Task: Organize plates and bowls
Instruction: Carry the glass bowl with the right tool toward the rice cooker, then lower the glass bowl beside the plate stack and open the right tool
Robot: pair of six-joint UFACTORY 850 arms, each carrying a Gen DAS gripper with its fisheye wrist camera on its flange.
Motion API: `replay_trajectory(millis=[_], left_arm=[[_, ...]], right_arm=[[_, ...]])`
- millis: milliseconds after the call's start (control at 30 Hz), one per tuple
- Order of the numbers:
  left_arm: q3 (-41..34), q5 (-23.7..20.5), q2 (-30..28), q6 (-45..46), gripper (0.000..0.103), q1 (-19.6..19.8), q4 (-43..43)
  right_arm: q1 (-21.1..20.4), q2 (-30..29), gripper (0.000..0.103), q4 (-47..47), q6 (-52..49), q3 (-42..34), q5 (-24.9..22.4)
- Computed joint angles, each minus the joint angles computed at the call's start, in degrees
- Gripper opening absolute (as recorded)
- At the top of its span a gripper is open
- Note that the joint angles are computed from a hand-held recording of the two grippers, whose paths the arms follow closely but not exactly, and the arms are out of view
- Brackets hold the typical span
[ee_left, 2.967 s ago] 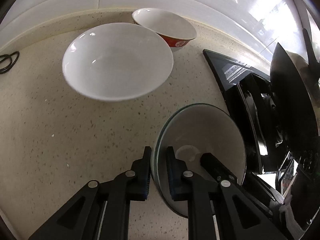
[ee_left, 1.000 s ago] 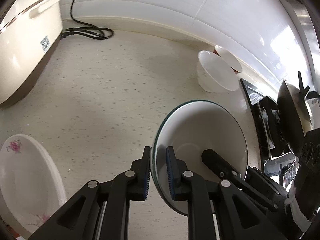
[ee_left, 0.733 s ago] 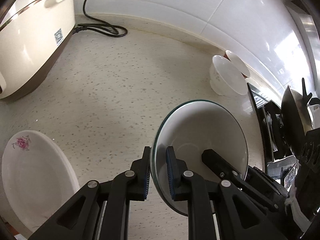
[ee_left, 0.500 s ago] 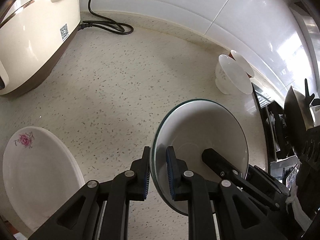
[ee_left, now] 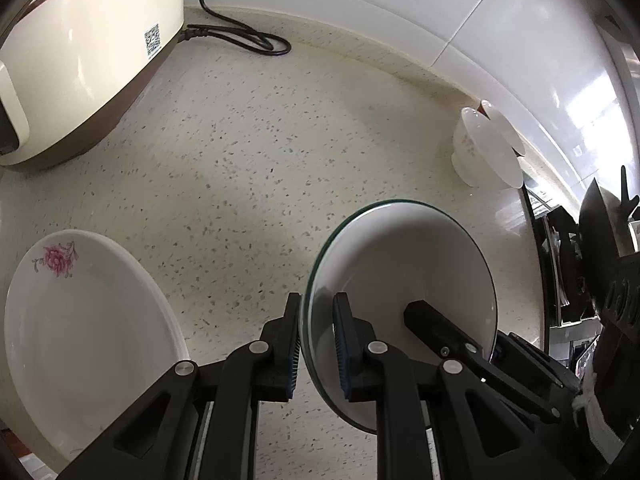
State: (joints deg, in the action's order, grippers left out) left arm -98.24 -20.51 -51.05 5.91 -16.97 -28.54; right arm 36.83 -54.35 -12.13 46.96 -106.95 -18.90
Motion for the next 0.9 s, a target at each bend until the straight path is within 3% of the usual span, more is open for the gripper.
replay_trajectory(millis=[533, 633, 700, 767, 900], left_arm=[[0.4, 0.1, -0.7, -6.2, 0.018, 0.3, 5.5], [0.6, 0.7, -0.4, -8.9, 0.021, 0.2, 8.4], [0.5, 0.7, -0.3, -12.3, 0.028, 0.1, 11.7], [0.8, 1.0, 0.1, -16.0, 0.044, 0.2, 14.6], [2.2, 2.4, 1.3, -15.3, 0.053, 0.7, 11.9]], right_arm=[[0.6, -3.7, 0.024, 4.0, -5.2, -6.1, -4.6], [0.5, -3.0, 0.027, 3.3, -4.3, -5.1, -3.5], [0.4, -2.4, 0.033, 3.3, -3.6, -4.2, -2.7], [0.2, -1.3, 0.041, 2.2, -1.4, -2.5, -1.0], [0.0, 1.2, 0.053, -2.4, 4.5, 1.1, 3.4]])
